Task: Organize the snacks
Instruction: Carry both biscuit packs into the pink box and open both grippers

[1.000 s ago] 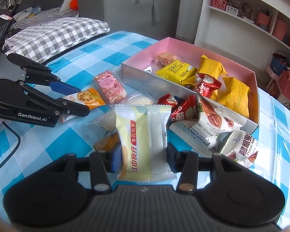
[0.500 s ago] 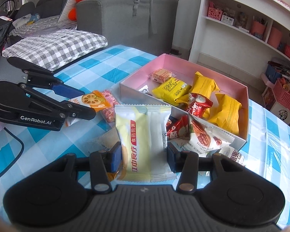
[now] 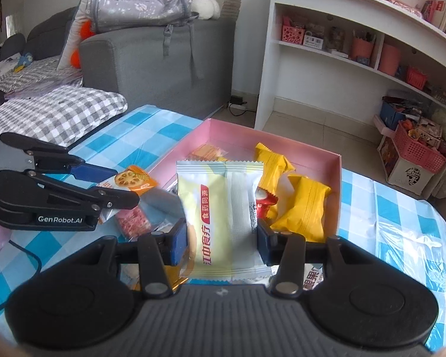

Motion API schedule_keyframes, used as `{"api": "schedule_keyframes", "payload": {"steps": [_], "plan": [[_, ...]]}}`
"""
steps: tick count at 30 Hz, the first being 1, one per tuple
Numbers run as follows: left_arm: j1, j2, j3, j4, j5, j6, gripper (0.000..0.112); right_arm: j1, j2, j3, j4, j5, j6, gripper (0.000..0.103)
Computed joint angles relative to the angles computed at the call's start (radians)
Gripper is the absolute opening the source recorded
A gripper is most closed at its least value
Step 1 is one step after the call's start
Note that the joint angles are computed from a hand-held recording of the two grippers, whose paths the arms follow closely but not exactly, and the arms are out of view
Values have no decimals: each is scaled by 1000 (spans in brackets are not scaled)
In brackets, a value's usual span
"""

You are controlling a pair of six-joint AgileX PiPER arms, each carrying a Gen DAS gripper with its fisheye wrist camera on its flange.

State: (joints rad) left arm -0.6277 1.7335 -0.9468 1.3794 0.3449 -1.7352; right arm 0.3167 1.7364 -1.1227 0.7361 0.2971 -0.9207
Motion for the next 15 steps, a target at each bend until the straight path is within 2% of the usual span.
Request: {"api": "schedule_keyframes", "payload": {"steps": [3,8,15], "plan": [[11,47,-65,-31,2,22,37,-26,31,-42,25,3,20,44],[22,140,-175,-89,28,72,37,-37,93,-110,-63,-14,175,44],[34,252,-301,-166,76,144,37,-16,199,-220,-394,-39,554,44]]}}
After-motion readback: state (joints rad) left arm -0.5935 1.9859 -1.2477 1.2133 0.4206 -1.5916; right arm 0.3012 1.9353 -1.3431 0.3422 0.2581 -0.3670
